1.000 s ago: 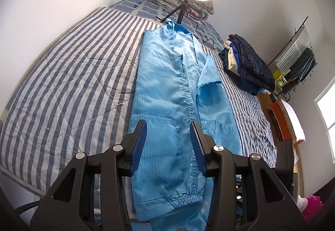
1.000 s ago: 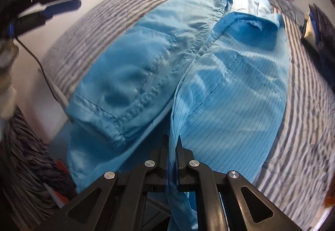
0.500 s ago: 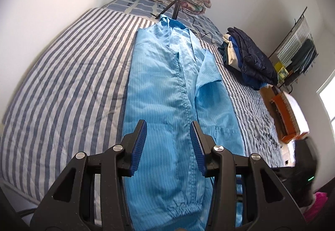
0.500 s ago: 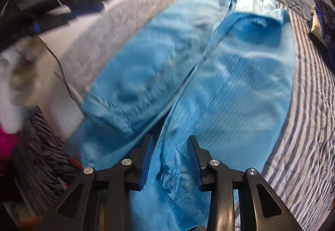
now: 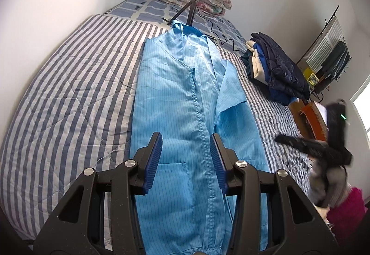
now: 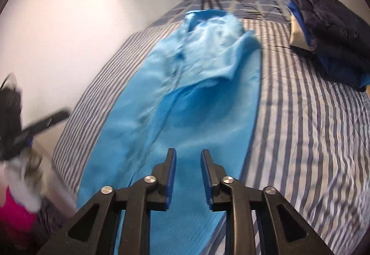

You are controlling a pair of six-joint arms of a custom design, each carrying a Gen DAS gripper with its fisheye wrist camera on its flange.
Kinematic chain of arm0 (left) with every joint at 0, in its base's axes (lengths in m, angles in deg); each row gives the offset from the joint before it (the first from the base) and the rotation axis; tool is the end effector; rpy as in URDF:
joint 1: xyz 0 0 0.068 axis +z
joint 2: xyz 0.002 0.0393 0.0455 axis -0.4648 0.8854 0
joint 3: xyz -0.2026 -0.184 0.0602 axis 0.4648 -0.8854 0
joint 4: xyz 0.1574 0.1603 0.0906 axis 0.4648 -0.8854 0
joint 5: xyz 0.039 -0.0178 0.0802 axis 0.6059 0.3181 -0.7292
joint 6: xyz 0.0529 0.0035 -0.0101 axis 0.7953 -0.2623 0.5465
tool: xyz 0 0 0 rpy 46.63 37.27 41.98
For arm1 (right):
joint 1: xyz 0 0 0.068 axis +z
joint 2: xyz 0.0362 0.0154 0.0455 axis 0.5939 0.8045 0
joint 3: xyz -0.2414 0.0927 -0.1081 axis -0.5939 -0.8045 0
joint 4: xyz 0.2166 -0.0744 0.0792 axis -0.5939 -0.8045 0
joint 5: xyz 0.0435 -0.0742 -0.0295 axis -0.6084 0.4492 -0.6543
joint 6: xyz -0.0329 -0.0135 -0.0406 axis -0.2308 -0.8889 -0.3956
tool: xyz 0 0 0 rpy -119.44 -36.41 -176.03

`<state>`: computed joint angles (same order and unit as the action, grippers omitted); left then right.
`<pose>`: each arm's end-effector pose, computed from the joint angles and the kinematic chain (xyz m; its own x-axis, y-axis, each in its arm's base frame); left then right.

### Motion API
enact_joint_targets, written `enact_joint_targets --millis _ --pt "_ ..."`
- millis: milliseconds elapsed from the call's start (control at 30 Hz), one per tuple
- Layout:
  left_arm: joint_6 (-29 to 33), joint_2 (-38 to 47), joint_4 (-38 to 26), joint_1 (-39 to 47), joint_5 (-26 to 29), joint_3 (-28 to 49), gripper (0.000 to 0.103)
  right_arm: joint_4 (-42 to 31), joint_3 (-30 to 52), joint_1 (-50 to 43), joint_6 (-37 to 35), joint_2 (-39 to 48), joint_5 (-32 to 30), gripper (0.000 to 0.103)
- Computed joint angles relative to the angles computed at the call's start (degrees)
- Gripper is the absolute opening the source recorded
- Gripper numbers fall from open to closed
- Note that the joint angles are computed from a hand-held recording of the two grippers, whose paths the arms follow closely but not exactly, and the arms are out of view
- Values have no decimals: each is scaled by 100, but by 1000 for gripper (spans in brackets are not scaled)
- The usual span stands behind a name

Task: Fold large clothes
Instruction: 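Move both tools to the bottom end of the folded jacket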

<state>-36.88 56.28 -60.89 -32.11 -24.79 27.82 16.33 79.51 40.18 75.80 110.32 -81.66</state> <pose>0.2284 -0.0252 0.2665 -0.7490 -0.3197 -0.5803 -0.0727 0.9103 -0.4076 0.2793 0.0324 0.2452 -0.8403 -0.2132 -0.4985 -0.3848 0.8823 0.2713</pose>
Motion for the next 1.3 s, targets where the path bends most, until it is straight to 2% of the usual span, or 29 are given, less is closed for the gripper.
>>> enact_joint_targets --millis 267,400,633,767,933,1167,1233,1300 --pt "99 328 35 -150 -140 113 42 742 1205 -239 354 2075 -6 14" --pt "187 686 -89 -320 -705 220 42 853 1580 -217 372 2524 1 14" --pt "155 874 -51 -338 -639 203 42 900 2430 -65 559 3173 12 14" --pt "161 750 -92 -394 -639 259 42 972 3150 65 1014 3639 -290 14" --pt "191 708 -192 -301 -564 293 42 657 4525 520 1288 4438 -411 14" --pt "225 574 -298 -208 -495 285 42 -269 6068 1064 1109 5492 160 17" --pt "253 509 -361 -222 -535 303 42 -269 6035 1160 1062 5503 454 17" --pt "243 391 -447 -203 -514 306 42 -92 5590 1151 1107 5180 412 20"
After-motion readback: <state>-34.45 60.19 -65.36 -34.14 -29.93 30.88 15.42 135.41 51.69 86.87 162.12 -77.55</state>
